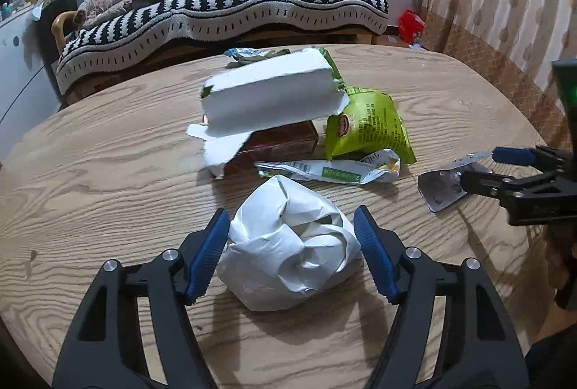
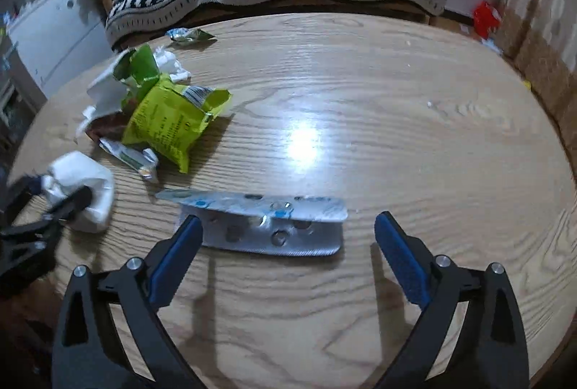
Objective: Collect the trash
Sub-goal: 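Grasp the white crumpled plastic bag with the left tool while the right tool grasps the silver blister pack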
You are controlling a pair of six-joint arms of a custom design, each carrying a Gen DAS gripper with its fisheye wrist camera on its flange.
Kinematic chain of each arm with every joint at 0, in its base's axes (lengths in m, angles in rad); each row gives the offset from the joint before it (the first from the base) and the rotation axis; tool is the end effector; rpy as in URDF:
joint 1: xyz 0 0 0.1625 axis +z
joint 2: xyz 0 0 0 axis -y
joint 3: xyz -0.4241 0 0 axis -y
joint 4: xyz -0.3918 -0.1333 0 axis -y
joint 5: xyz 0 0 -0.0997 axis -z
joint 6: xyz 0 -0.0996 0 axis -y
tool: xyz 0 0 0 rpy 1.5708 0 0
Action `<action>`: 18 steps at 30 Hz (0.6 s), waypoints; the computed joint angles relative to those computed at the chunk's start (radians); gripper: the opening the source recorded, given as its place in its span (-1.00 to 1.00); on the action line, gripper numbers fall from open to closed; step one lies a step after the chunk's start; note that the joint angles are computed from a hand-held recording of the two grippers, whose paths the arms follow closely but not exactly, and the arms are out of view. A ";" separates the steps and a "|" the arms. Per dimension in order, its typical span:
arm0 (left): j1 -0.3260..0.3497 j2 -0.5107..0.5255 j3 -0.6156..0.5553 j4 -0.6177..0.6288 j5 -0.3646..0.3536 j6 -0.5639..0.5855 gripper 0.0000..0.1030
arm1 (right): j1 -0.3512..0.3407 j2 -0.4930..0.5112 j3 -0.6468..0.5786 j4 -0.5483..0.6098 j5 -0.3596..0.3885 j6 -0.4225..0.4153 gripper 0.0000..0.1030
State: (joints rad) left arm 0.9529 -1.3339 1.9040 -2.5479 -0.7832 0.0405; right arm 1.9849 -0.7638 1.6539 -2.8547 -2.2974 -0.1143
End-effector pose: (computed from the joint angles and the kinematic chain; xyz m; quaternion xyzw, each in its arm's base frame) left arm -0.1517 -0.5654 0.3382 0.2190 0.8809 -0.2859 0.3071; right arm 0.3325 -0.5896 0.1209 0.1723 -0.9030 0.2329 0.3173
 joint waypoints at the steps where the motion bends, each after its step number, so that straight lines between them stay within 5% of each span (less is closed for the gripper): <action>1: 0.000 -0.007 0.000 0.001 -0.002 -0.002 0.35 | -0.001 0.006 -0.003 -0.015 -0.004 -0.025 0.81; 7: 0.004 -0.023 -0.004 -0.012 -0.002 0.000 0.35 | -0.033 0.000 0.001 -0.003 0.101 -0.064 0.84; 12: 0.017 -0.034 -0.022 0.007 0.012 -0.031 0.36 | -0.023 -0.040 0.011 0.157 0.256 -0.097 0.84; 15: 0.023 -0.051 -0.028 0.010 0.014 -0.047 0.36 | 0.015 -0.031 0.020 0.142 0.200 -0.195 0.84; 18: 0.029 -0.065 -0.031 0.013 0.014 -0.064 0.37 | 0.016 -0.005 0.004 0.117 0.158 -0.197 0.84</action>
State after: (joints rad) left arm 0.9822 -1.3986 1.8734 -2.5347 -0.7694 -0.0237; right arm 2.0011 -0.7692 1.6580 -2.7375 -2.1395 -0.3113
